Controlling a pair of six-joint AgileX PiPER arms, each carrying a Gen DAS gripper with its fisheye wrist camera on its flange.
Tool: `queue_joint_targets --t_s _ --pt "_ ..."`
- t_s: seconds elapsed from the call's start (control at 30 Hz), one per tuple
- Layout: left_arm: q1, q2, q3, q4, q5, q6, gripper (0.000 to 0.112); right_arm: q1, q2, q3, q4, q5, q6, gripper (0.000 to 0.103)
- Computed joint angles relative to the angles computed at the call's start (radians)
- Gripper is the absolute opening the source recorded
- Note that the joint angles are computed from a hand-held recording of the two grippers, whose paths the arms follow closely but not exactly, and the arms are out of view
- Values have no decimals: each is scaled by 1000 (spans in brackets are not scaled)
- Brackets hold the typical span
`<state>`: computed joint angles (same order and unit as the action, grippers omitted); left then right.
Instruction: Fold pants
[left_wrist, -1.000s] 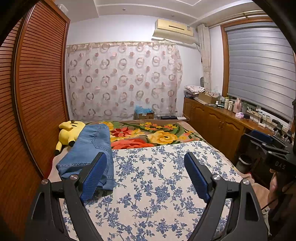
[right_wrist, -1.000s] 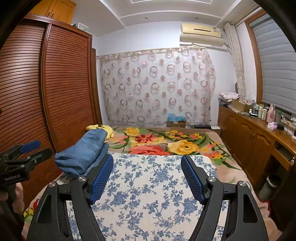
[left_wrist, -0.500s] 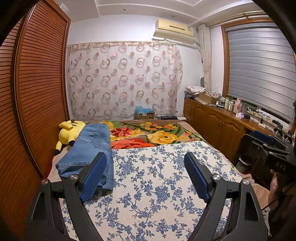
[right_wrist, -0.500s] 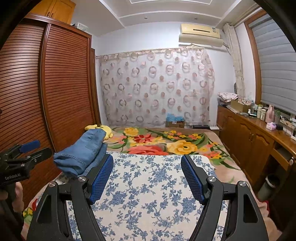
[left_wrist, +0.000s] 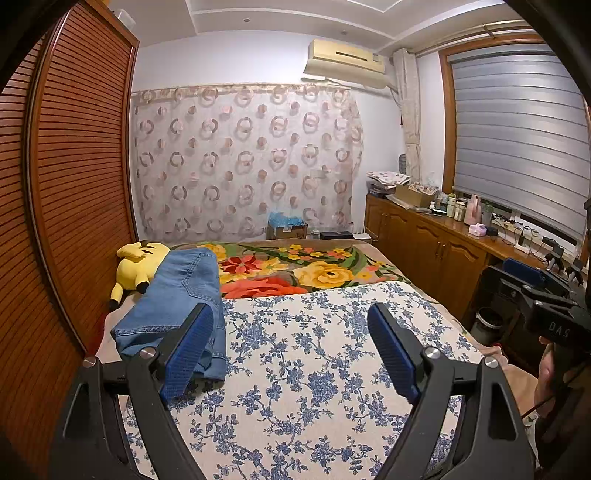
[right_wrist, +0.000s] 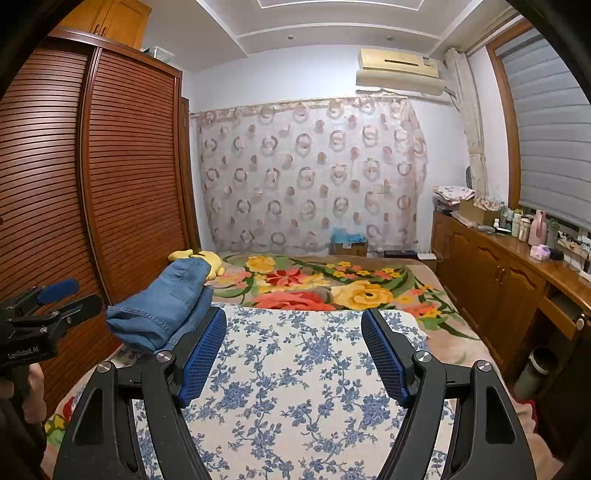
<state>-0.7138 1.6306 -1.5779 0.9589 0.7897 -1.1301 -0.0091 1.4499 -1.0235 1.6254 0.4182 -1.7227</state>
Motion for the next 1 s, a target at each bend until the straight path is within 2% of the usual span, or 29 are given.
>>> queue_joint_targets --t_s 1.0 --pt "-13 -1 5 13 5 -16 86 11 -11 12 14 -13 -5 77"
